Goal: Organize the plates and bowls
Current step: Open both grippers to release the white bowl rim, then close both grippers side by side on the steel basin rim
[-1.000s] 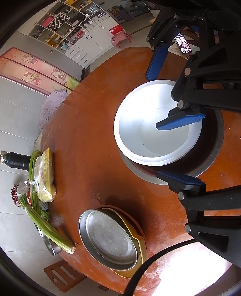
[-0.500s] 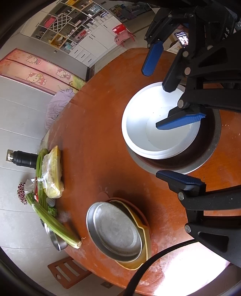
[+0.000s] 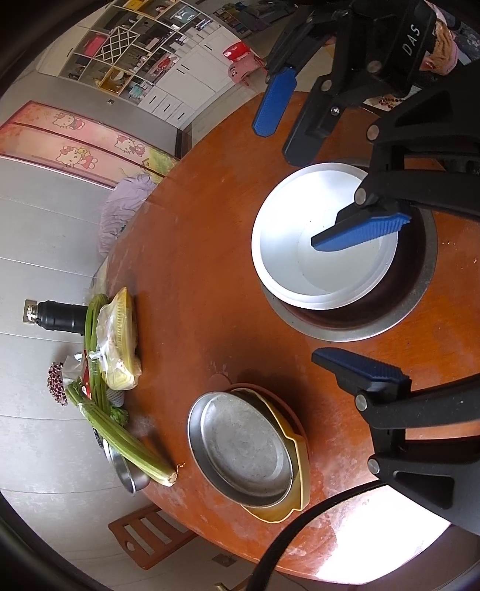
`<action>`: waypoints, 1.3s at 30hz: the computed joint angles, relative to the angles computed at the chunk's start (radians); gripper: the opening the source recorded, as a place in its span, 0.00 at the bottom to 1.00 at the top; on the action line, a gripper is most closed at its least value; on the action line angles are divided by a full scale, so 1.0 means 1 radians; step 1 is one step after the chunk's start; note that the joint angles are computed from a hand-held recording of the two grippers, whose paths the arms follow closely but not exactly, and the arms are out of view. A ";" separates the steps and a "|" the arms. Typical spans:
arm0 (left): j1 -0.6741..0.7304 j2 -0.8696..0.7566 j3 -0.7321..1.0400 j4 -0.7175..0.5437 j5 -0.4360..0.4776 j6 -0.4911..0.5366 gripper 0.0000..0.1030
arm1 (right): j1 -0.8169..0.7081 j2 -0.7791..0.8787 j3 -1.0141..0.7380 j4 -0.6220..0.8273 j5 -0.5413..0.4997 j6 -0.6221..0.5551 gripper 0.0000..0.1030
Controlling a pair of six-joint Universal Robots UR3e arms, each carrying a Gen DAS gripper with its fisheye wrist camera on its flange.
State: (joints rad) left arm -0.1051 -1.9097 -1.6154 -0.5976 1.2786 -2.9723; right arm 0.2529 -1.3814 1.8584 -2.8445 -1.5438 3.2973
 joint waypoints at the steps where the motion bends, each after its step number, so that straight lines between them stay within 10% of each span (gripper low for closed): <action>1: 0.000 0.002 -0.001 0.002 0.000 0.000 0.54 | 0.000 0.000 -0.002 0.001 -0.001 0.000 0.58; 39: 0.030 -0.126 0.069 -0.054 -0.051 -0.028 0.67 | -0.051 0.138 -0.066 0.122 0.078 -0.018 0.58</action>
State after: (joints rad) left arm -0.0747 -2.0356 -1.5466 -0.6520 1.2278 -3.0001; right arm 0.2018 -1.2432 1.7924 -2.7220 -1.4660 3.2792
